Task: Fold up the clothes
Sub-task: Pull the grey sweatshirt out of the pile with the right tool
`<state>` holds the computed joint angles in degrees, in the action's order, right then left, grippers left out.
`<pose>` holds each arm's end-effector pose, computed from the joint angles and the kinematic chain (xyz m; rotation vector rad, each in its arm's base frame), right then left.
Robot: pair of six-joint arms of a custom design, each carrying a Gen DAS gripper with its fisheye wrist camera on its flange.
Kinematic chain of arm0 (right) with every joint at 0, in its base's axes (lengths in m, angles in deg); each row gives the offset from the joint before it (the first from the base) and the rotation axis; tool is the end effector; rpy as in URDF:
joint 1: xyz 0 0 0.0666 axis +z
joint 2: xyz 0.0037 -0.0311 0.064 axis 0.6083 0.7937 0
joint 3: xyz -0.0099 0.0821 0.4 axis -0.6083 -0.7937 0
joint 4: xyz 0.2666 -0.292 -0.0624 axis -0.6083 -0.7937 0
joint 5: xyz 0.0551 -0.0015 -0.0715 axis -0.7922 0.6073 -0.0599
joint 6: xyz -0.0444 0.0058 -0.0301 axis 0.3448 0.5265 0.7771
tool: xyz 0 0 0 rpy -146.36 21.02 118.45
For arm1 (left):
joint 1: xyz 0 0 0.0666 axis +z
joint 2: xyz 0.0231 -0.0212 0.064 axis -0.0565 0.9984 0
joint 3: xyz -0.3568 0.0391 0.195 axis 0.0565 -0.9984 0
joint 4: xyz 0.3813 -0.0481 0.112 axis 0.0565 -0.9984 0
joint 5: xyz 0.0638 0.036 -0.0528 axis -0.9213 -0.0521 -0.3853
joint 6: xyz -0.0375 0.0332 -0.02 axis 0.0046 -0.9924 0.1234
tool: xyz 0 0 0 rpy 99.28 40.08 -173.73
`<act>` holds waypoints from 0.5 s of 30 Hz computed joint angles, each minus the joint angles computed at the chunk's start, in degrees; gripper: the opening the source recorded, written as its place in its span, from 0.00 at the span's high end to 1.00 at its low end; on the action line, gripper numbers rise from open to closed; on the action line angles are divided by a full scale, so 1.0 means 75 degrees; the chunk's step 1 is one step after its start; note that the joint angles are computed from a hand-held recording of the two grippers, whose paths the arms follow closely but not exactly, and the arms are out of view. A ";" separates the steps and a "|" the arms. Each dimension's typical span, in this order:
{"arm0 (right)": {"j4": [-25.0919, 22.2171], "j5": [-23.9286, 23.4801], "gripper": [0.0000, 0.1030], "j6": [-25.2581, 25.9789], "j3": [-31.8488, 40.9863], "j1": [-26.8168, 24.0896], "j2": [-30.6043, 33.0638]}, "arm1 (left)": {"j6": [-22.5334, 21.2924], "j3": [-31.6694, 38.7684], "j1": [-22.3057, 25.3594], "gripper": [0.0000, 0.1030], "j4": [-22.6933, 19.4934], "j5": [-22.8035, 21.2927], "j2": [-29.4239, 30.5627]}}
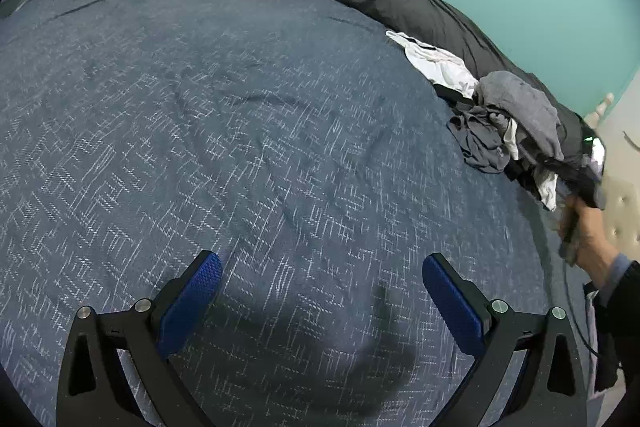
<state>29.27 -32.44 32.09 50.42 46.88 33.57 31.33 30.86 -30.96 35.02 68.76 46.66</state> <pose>0.6604 0.1048 0.4778 -0.1830 2.2649 -0.0670 0.3465 -0.1732 0.4457 -0.5504 2.3448 -0.3466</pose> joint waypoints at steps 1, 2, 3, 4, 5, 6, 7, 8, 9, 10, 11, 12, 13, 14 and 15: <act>-0.0003 -0.0125 0.92 0.0108 -0.0108 0.0016 -0.0150 | -0.0001 0.0000 -0.0019 0.00 -0.0006 0.0001 -0.0021; 0.0007 -0.0247 0.92 0.0177 -0.0267 0.0034 -0.0335 | -0.0019 0.0012 -0.0036 0.00 -0.0046 -0.0012 -0.0029; 0.0063 -0.0407 0.92 0.0204 -0.0487 0.0062 -0.0569 | -0.0041 0.0036 -0.0053 0.00 -0.0111 -0.0031 -0.0026; 0.0133 -0.0510 0.92 0.0203 -0.0700 0.0106 -0.0795 | -0.0040 0.0049 -0.0052 0.00 -0.0173 -0.0020 -0.0037; 0.0152 -0.0618 0.92 0.0176 -0.0842 0.0110 -0.0991 | 0.0002 0.0048 -0.0034 0.00 -0.0202 0.0027 -0.0062; 0.0130 -0.0734 0.92 0.0141 -0.0935 0.0092 -0.1144 | 0.0060 0.0042 -0.0011 0.00 -0.0210 0.0085 -0.0089; 0.0087 -0.0843 0.92 0.0100 -0.0997 0.0088 -0.1267 | 0.0117 0.0036 0.0012 0.00 -0.0217 0.0143 -0.0117; 0.0073 -0.0840 0.92 0.0063 -0.1099 0.0158 -0.1405 | 0.0123 0.0048 0.0010 0.00 -0.0232 0.0160 -0.0129; 0.0062 -0.0858 0.92 0.0028 -0.1219 0.0212 -0.1557 | 0.0099 0.0072 -0.0007 0.00 -0.0251 0.0153 -0.0132; 0.0059 -0.0913 0.92 -0.0004 -0.1374 0.0235 -0.1738 | 0.0075 0.0096 -0.0025 0.00 -0.0271 0.0146 -0.0135; 0.0050 -0.0970 0.92 -0.0044 -0.1529 0.0250 -0.1922 | 0.0074 0.0110 -0.0040 0.00 -0.0276 0.0151 -0.0143; 0.0033 -0.1033 0.92 -0.0098 -0.1687 0.0252 -0.2114 | 0.0088 0.0117 -0.0054 0.00 -0.0271 0.0163 -0.0153; 0.0013 -0.1087 0.92 -0.0131 -0.1826 0.0265 -0.2289 | 0.0089 0.0134 -0.0054 0.00 -0.0274 0.0227 -0.0158; -0.0010 -0.1125 0.93 -0.0125 -0.1937 0.0300 -0.2432 | 0.0098 0.0156 -0.0056 0.00 -0.0286 0.0251 -0.0171; -0.0021 -0.1167 0.93 -0.0110 -0.2083 0.0338 -0.2604 | 0.0118 0.0177 -0.0066 0.00 -0.0299 0.0232 -0.0191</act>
